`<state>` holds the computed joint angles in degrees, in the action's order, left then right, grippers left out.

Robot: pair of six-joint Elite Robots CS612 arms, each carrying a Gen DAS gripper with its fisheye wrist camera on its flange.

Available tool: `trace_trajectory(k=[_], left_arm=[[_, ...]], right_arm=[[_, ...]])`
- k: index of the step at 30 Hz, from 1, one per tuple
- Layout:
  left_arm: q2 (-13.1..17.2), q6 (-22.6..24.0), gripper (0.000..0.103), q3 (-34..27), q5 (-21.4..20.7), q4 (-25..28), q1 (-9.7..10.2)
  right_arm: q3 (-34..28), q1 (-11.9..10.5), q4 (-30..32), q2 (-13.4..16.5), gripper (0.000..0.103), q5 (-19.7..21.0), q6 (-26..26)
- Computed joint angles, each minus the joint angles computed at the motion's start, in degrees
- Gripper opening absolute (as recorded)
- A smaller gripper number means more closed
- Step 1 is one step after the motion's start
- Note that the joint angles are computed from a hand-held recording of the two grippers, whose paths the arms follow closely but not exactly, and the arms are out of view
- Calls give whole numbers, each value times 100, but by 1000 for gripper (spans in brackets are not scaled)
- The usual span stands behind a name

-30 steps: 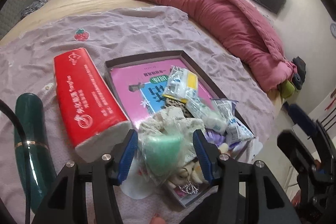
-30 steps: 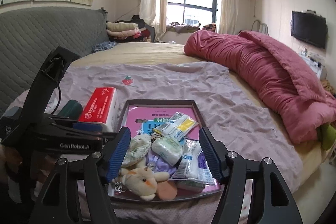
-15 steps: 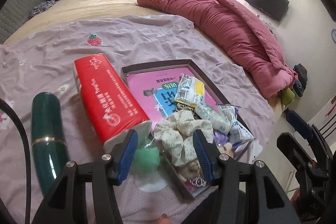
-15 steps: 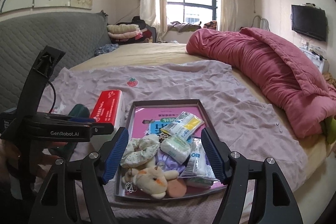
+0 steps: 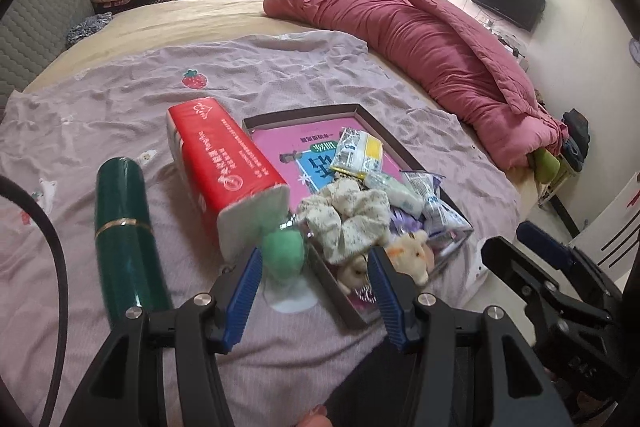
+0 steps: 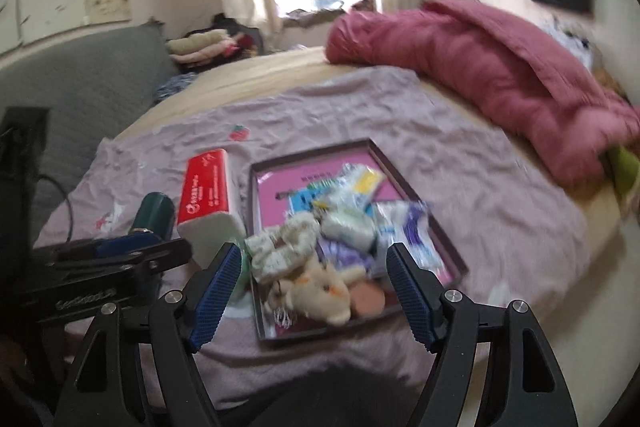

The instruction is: Organize soft objects

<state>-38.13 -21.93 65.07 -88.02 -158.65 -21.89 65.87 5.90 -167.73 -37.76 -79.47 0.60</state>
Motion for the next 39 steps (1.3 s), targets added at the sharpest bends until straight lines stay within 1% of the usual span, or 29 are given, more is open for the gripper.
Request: trace_trajectory(k=[3, 5, 8, 14, 18, 26, 39], left_arm=[[-132, -54, 56, 217, 76, -76, -44], [-208, -41, 56, 340, 136, -81, -81], [-288, 0, 57, 484, 225, -109, -133], [-418, -53, 57, 743, 321, -158, -209], [-473, -111, 57, 847, 420, -164, -238], [-531, -102, 57, 946, 465, -227, -258], [-558, -10, 57, 1020, 504, -198, -304]], right_arm=[[170, 34, 2, -97, 76, -309, 153], [295, 71, -100, -155, 76, -581, 130], [437, 66, -36, -238, 76, -522, 201], [647, 129, 49, -356, 76, -754, 148], [786, 149, -120, -420, 76, -899, 246], [963, 157, -316, -506, 76, -927, 304], [1003, 154, -191, -534, 76, -904, 381]])
